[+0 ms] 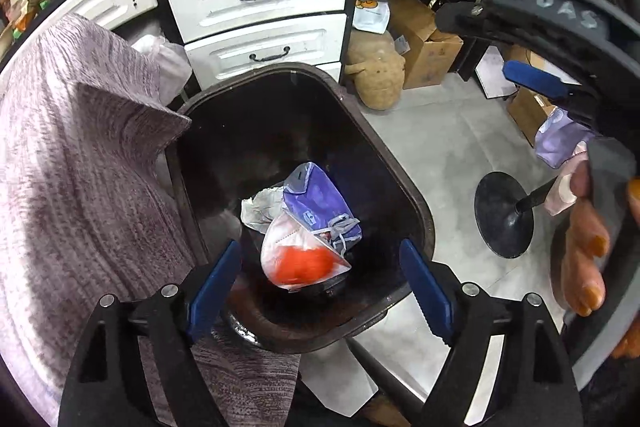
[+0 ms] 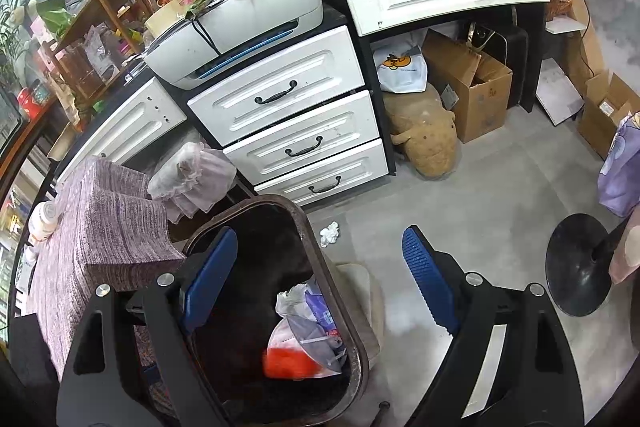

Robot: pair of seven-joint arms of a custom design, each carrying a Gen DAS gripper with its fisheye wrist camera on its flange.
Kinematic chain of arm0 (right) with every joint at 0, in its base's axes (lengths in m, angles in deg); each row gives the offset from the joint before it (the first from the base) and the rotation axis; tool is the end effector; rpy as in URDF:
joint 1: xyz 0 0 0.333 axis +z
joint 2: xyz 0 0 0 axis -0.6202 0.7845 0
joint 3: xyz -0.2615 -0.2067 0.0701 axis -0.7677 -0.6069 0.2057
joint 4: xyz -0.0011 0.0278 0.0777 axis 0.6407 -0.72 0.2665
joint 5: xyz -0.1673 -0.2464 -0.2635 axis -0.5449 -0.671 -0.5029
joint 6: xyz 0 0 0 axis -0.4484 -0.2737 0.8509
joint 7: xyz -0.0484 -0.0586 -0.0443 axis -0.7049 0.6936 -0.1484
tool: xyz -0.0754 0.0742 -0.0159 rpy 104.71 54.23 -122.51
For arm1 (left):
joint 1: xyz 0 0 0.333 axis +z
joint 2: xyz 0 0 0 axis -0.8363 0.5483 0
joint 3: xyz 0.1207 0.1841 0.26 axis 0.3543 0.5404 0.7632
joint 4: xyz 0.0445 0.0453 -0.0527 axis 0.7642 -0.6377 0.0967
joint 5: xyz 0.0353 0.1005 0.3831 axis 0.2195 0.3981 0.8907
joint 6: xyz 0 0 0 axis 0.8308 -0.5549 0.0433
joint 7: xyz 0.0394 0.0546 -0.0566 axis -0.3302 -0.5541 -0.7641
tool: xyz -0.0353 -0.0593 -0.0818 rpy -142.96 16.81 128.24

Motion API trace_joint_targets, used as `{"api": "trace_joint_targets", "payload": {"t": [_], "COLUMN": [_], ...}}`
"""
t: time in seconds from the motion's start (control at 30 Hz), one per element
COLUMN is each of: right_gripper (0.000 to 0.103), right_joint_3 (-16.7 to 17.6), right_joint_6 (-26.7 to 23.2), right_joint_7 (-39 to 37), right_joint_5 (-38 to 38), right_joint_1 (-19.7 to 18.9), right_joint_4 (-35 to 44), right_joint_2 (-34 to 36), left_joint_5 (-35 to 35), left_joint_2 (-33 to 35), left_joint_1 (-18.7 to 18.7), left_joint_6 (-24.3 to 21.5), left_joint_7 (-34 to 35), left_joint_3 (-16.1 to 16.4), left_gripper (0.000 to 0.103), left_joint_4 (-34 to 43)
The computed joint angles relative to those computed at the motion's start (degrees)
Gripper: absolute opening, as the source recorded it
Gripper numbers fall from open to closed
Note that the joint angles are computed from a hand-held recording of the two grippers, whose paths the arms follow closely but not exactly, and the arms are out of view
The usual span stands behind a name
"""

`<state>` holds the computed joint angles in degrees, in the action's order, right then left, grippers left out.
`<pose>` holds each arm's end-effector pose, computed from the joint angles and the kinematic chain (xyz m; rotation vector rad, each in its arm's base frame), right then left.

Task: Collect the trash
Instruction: 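Lower the orange mesh net into the bin and open the left gripper, then grasp the green carton with the left gripper while the right grasps the white-orange bottle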

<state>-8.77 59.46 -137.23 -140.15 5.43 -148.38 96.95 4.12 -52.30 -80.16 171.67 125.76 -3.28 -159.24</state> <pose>0.4214 0.5317 0.4191 -1.4795 1.8934 -0.3869 0.3799 -0.2803 0.4105 -1.7701 2.2432 -0.5565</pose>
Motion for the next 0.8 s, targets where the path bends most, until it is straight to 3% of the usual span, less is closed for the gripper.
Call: {"api": "trace_joint_targets", "payload": {"t": [0.4,0.63,0.8], "right_gripper": [0.088,0.088,0.088], "right_joint_3": [0.9,1.6,2.4], "right_joint_6": [1.5,4.7,5.7], "right_joint_7": [-6.8,-16.3,-26.6], "right_joint_5": [3.4,7.7,11.5], "right_joint_1": [0.1,1.4,3.3], "right_joint_4": [2.6,7.9,14.4], "right_joint_2": [2.1,5.6,9.3], "left_joint_5": [-5.6,-3.9,-0.6], "left_joint_2": [-14.3,-25.0,-33.4], "left_joint_1": [-5.3,-5.0,-1.7], "left_joint_6": [0.5,-3.6,-7.4], "left_joint_7": [4.4,3.5,3.6], "left_joint_3": [5.3,7.8,9.0], "left_gripper": [0.089,0.091,0.092], "left_joint_4": [-7.0,-11.9,-15.4]}}
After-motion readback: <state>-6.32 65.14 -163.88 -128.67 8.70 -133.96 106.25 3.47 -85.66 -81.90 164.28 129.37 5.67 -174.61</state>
